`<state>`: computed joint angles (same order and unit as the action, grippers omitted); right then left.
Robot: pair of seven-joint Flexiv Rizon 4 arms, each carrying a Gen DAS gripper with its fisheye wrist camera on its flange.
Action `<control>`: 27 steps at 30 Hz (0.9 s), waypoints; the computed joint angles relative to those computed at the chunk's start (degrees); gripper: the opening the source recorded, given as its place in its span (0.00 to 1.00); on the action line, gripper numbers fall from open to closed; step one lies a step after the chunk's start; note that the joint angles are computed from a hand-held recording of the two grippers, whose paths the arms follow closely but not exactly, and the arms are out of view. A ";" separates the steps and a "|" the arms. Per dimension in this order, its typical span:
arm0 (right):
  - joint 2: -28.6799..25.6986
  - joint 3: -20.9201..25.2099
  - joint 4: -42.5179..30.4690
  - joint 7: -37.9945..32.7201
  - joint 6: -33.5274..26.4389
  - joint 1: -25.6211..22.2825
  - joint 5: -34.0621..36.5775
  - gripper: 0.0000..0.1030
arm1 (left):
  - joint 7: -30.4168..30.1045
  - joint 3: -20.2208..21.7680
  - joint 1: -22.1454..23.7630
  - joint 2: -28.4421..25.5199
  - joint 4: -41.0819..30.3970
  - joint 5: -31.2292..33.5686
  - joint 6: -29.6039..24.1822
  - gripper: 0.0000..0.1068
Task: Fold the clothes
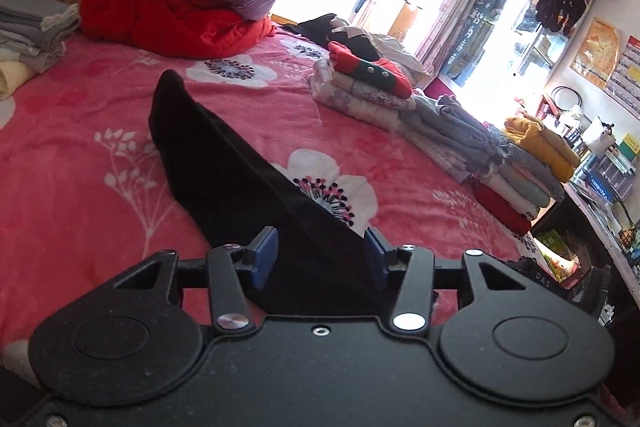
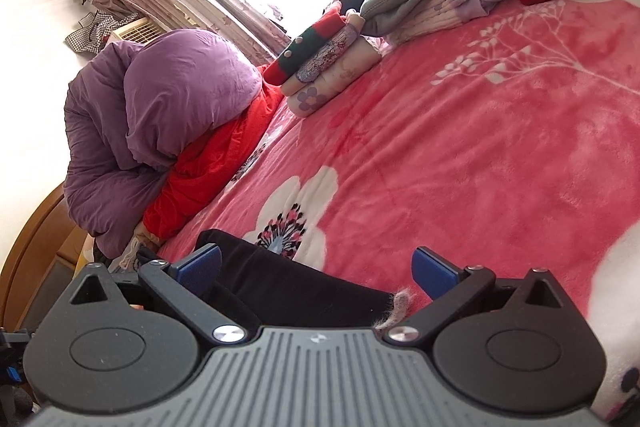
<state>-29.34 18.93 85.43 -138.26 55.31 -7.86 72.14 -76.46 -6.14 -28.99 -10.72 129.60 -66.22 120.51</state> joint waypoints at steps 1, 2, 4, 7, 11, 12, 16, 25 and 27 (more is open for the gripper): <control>0.04 -0.08 0.09 0.12 -0.15 0.11 -0.37 0.94 | -0.91 0.15 0.41 -0.30 0.08 0.11 -0.21 0.47; 0.10 -0.08 0.18 -0.08 -0.40 0.16 -0.69 0.92 | -1.77 0.34 0.83 -0.72 0.09 0.23 -0.37 0.48; 0.33 0.06 0.45 -1.80 -0.79 0.32 -1.41 0.87 | -5.82 0.91 2.73 -1.53 0.54 3.50 -1.31 0.48; 0.58 -0.14 1.06 -3.56 -0.22 1.54 -3.50 0.84 | -13.99 2.01 6.24 -2.95 1.15 10.69 -2.33 0.48; 0.41 -0.60 1.69 -1.69 1.34 3.33 -6.64 0.81 | -19.85 4.56 8.28 -4.76 0.92 15.64 -2.18 0.49; 0.28 -0.68 1.76 -1.06 2.16 3.80 -7.44 0.81 | -20.23 5.35 8.37 -5.16 0.67 15.65 -2.15 0.50; -1.00 -0.72 1.41 2.48 4.69 5.25 -11.26 0.93 | -23.27 7.42 11.76 -5.99 -0.19 18.64 -2.29 0.52; -3.80 1.61 0.48 9.56 6.38 4.82 -18.11 0.92 | -35.18 3.12 34.83 -8.33 -5.72 45.15 -6.78 0.52; -4.30 1.97 0.21 10.56 6.02 4.69 -19.26 0.91 | -39.07 -0.65 41.52 -9.66 -6.76 51.64 -7.26 0.52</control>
